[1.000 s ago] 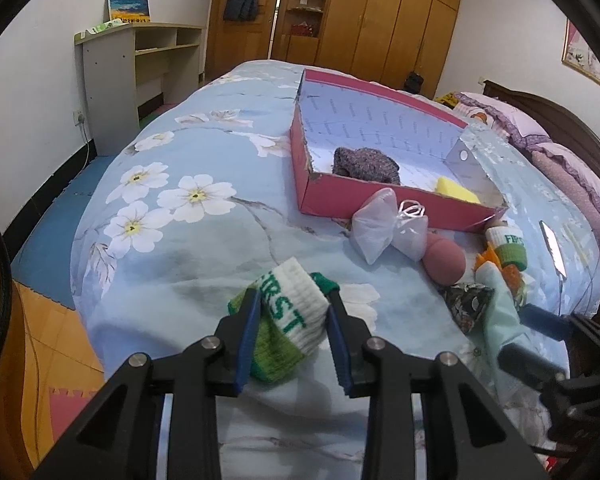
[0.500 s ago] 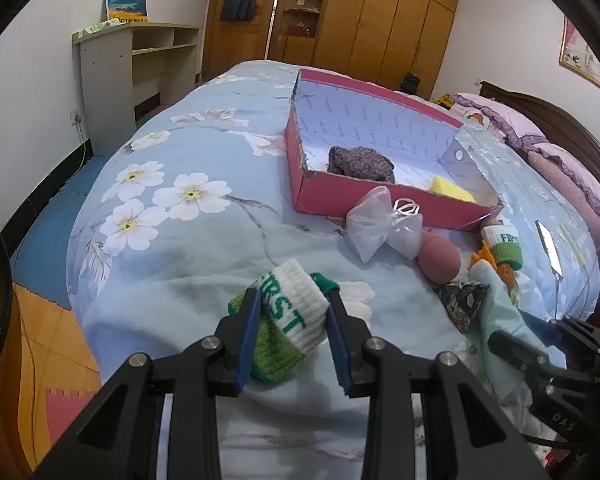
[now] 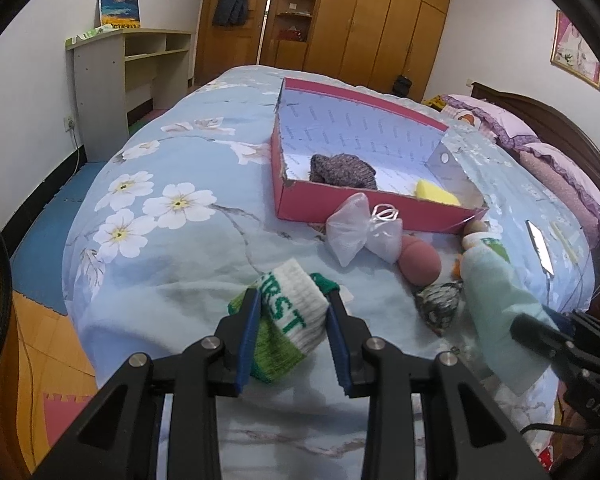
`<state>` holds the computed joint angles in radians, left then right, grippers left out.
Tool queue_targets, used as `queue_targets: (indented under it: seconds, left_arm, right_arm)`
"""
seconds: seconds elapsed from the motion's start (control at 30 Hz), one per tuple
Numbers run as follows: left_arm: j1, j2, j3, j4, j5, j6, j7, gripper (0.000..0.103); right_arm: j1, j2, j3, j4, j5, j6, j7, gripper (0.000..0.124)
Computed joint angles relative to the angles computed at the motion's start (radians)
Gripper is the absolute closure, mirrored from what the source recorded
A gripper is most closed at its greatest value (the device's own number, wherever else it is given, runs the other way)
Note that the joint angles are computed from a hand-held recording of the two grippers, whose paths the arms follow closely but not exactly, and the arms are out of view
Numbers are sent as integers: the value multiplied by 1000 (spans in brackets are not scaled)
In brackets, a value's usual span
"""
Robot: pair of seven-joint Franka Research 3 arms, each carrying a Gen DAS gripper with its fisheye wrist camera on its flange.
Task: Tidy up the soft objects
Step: 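Carry the wristband and the face mask over the pink box with both grippers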
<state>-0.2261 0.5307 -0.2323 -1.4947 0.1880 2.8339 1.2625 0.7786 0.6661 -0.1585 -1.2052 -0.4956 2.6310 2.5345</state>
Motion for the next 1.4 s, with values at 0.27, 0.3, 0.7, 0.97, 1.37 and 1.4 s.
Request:
queue_targets:
  seconds: [0.27, 0.3, 0.7, 0.97, 1.37, 1.4]
  left_arm:
    - [-3, -19, -11, -9, 5, 23, 13, 69]
    - [-4, -20, -12, -9, 5, 25, 15, 69]
    - [-15, -7, -18, 11, -5, 2, 37, 69]
    - [-15, -6, -22, 8, -12, 0, 46, 69]
    - [-27, 0, -20, 41, -5, -8, 58, 69]
    - [-30, 5, -19, 52, -3, -11, 61, 69]
  right_arm:
    - [22, -29, -28, -39, -62, 68, 21, 99]
    - [23, -32, -31, -44, -69, 78, 24, 99]
    - [2, -30, 9, -72, -5, 34, -58, 98]
    - [-1, -17, 9, -58, -7, 16, -56, 96]
    - [16, -51, -27, -87, -60, 73, -15, 100]
    - [14, -50, -26, -83, -63, 70, -16, 100]
